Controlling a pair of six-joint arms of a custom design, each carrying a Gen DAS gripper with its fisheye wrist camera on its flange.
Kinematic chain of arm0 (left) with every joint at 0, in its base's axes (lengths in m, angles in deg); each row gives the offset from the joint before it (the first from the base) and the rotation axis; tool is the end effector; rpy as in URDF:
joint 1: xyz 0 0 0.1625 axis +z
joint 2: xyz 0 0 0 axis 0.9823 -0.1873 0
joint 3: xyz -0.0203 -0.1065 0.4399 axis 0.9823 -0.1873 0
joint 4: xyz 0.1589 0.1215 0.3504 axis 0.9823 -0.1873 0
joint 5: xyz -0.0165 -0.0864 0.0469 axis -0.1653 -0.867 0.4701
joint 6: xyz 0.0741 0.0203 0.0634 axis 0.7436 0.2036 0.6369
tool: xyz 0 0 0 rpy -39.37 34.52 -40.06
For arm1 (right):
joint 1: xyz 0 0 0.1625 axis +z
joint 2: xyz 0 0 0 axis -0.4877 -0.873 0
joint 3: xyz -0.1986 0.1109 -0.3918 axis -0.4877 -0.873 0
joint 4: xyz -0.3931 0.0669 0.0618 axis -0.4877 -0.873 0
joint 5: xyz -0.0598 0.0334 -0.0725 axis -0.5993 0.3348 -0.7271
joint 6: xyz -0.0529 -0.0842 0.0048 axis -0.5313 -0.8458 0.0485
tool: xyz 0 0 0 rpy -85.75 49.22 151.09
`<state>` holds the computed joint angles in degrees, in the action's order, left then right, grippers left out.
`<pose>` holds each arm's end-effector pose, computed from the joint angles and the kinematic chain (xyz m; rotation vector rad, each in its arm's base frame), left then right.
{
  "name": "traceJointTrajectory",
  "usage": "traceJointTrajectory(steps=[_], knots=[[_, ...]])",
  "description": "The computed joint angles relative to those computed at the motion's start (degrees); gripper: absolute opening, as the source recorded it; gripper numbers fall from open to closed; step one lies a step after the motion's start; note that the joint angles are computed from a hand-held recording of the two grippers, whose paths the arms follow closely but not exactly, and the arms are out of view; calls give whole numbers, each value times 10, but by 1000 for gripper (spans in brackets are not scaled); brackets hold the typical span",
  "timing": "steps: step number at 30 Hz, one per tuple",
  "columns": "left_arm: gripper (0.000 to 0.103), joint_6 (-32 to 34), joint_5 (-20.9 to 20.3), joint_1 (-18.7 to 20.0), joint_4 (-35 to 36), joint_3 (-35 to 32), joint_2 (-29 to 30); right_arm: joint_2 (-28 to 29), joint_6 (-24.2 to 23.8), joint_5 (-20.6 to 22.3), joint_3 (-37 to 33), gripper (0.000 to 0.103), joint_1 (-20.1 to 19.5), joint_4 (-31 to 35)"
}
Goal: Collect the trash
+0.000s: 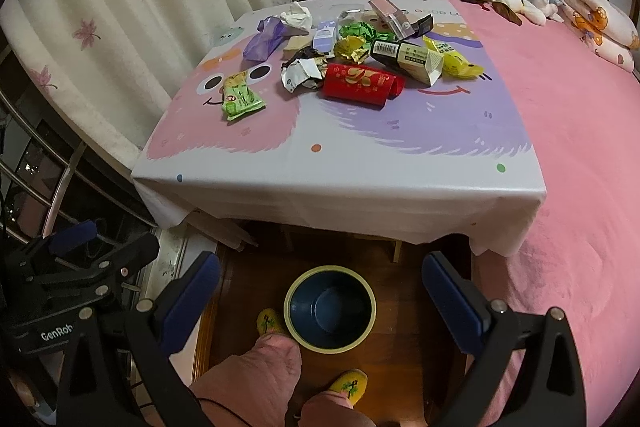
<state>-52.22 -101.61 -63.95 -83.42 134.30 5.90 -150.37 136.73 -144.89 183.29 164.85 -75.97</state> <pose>-0.4709 -0.3252 0.2954 0.5559 2.3581 -0.4357 0.3544 -0.2678 0.3942 -0.0405 -2.3834 0.7842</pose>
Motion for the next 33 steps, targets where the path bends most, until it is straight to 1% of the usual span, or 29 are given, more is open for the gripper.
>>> traceJointTrajectory(steps=[5, 8, 10, 11, 13, 14, 16, 18, 20, 23, 26, 29, 33], knots=[[98, 45, 16, 26, -20, -18, 13, 20, -25, -25, -16, 102, -13, -17], [98, 84, 28, 54, -40, -42, 28, 39, -37, -38, -38, 101, -25, -33], [98, 104, 37, 71, -53, -59, 40, 55, -56, -51, -55, 97, -33, -54], [98, 113, 41, 82, -57, -70, 47, 62, -65, -53, -64, 96, -39, -61], [98, 124, 47, 101, -58, -93, 62, 76, -86, -41, -85, 94, -57, -80], [98, 134, 45, 113, -61, -106, 70, 80, -98, -32, -90, 92, -65, -97], [98, 158, 32, 134, -71, -128, 87, 92, -132, -2, -105, 81, -89, -132], [98, 181, 23, 155, -76, -151, 104, 107, -146, 6, -123, 77, -107, -143], [98, 203, 9, 176, -79, -175, 123, 126, -169, 11, -137, 77, -123, -163], [98, 213, -12, 204, -55, -217, 155, 157, -201, 31, -164, 77, -156, -174], [98, 221, -31, 230, -33, -255, 184, 186, -215, 48, -188, 77, -189, -177], [97, 228, -45, 250, -21, -284, 206, 214, -232, 47, -208, 77, -210, -187], [97, 236, -62, 273, -6, -317, 233, 244, -242, 52, -236, 77, -236, -164]])
